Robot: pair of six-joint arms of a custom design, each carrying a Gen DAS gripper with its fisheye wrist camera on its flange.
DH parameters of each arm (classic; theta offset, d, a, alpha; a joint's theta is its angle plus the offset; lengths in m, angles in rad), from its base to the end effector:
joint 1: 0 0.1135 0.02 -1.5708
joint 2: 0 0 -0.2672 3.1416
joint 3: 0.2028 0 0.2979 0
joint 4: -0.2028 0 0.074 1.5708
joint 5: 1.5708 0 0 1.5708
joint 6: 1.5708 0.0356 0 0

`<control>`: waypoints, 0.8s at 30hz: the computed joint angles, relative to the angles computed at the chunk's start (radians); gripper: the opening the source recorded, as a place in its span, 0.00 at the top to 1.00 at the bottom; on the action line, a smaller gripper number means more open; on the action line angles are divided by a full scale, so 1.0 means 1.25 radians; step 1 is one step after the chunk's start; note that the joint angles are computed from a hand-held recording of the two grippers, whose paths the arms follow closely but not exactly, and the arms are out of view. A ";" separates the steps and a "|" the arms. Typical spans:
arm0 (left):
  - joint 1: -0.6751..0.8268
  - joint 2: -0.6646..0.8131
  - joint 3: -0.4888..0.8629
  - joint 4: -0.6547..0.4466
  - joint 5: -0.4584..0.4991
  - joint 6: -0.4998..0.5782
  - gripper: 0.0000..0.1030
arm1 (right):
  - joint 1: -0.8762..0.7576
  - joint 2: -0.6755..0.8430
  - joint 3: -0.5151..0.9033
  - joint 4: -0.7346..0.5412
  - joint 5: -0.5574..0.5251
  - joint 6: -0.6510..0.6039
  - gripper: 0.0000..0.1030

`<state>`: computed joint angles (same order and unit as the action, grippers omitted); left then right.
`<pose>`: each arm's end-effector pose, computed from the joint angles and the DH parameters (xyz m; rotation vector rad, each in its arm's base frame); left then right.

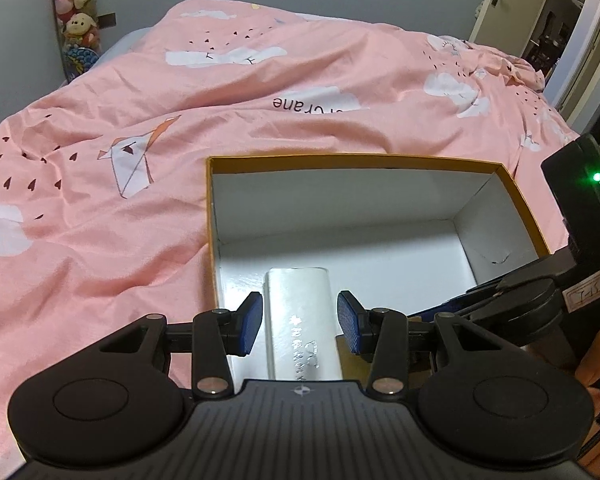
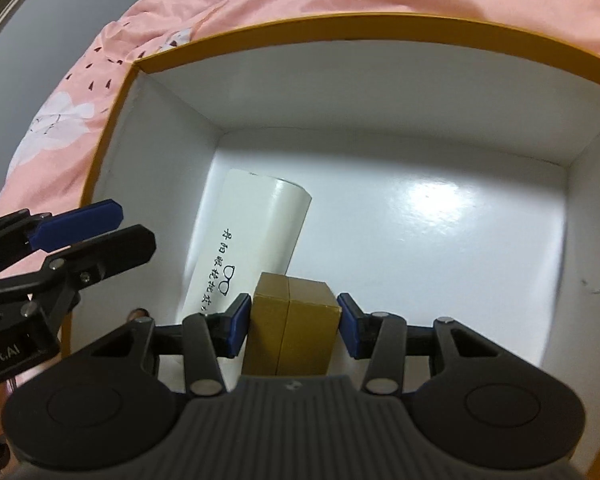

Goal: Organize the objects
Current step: 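Open the left gripper to release the white case in the box, then lower the gold box into the box corner and open the right gripper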

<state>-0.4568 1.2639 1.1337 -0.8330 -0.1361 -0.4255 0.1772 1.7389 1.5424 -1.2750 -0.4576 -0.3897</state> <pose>0.2703 -0.1275 0.3001 -0.0144 2.5306 -0.1828 0.3645 0.0812 0.2734 -0.8500 2.7971 0.6615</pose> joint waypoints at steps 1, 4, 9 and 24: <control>0.003 -0.003 -0.003 0.001 0.001 -0.001 0.52 | 0.005 -0.001 -0.004 0.002 -0.006 0.003 0.53; 0.013 -0.009 -0.009 0.003 0.007 -0.002 0.53 | 0.018 0.006 -0.004 -0.009 -0.025 0.014 0.53; 0.026 -0.010 -0.016 0.014 0.022 0.001 0.53 | 0.029 0.007 -0.018 -0.011 -0.044 0.014 0.53; 0.051 -0.071 -0.036 0.061 -0.048 -0.044 0.54 | 0.089 -0.208 -0.218 0.373 0.047 -0.393 0.53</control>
<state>-0.3928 1.1758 1.0891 -0.7572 -0.1961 -0.4805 0.2878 1.4795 1.2694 -0.8082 -0.3990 -0.8805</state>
